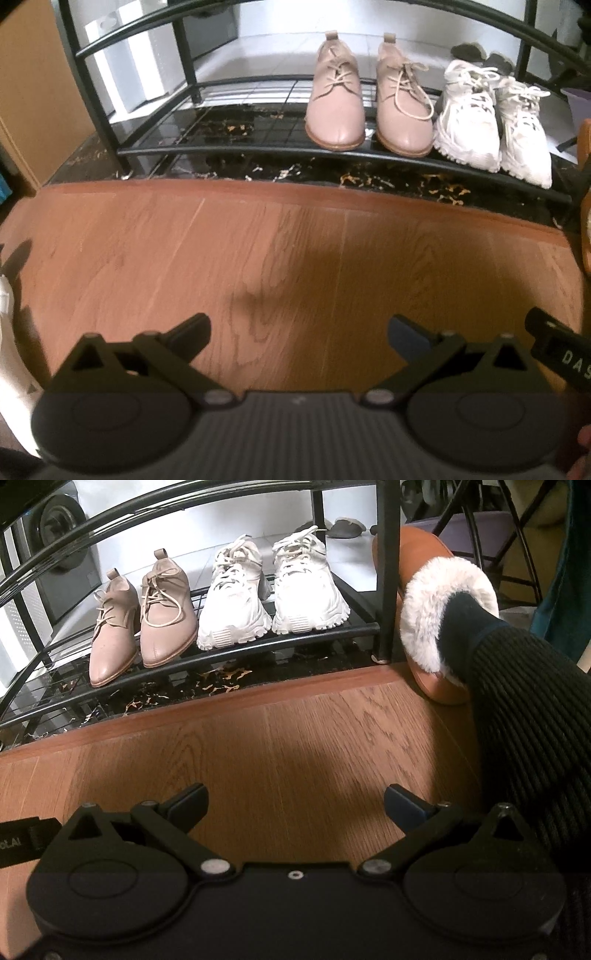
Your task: Organize scattered shoes
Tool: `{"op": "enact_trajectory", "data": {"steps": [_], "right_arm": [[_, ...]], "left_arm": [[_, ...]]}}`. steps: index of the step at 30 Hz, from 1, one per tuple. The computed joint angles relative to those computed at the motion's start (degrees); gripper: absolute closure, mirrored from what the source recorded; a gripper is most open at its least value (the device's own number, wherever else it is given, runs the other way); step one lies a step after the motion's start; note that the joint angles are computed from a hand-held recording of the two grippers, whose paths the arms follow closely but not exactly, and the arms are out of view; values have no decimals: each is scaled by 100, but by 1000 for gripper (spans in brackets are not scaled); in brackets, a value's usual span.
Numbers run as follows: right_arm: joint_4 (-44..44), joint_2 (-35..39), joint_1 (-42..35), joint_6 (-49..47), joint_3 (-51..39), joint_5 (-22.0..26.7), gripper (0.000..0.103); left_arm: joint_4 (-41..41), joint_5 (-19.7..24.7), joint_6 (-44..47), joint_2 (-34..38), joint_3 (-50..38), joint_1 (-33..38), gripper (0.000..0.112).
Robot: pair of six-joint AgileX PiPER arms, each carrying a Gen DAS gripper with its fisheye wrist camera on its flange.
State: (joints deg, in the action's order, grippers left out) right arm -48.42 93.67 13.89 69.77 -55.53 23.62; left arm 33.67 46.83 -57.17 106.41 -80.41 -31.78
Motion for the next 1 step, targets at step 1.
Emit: {"op": "enact_trajectory", "data": {"steps": [1], "right_arm": [[26, 1, -4, -21, -3, 1, 0]], "left_arm": [[28, 14, -23, 5, -6, -9, 10]]}}
